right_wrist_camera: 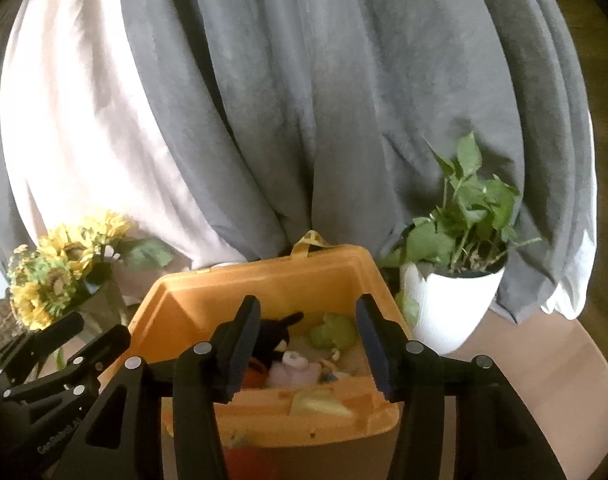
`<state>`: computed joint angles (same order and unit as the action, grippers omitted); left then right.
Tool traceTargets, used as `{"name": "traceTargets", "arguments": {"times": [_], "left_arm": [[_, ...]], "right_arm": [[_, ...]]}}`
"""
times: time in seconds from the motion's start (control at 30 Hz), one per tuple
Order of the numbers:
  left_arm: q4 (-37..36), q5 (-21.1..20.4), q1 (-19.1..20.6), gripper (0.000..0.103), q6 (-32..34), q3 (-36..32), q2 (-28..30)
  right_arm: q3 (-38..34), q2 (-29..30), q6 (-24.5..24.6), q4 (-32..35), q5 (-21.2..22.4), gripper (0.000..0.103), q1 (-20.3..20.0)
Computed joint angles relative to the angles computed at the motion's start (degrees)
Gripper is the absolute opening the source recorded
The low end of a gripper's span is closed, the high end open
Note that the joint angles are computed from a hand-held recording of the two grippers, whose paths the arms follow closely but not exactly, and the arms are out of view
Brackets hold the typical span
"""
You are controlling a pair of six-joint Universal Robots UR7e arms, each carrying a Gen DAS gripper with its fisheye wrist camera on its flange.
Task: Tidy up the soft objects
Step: 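Move both tools back down toward the red pompom and pink egg sponge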
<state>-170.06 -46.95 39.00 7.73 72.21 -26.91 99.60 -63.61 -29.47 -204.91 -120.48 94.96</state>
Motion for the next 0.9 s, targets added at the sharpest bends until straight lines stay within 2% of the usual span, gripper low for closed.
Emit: {"name": "traceTargets", "arguments": {"times": [0.17,0.47,0.63,0.9], "left_arm": [[-1.4,-1.1,-0.7,0.067,0.8,5.4,-2.8],[-0.7,-5.2,-0.7,0.067,2.7,10.5,-5.4],[1.4,-7.8,-0.2,0.067,3.8,12.1,-6.0],[4.4,-10.4,1.1,0.068,5.0,13.7,-6.3]], "right_arm": [[3.7,-0.8,0.5,-3.9,-2.8,0.054,1.2],[8.9,-1.5,1.5,-9.0,-8.0,0.054,3.0],[11.0,-1.4,3.9,-9.8,-11.2,0.054,2.8],[13.5,-0.9,8.2,-9.7,-13.9,0.054,2.1]]}}
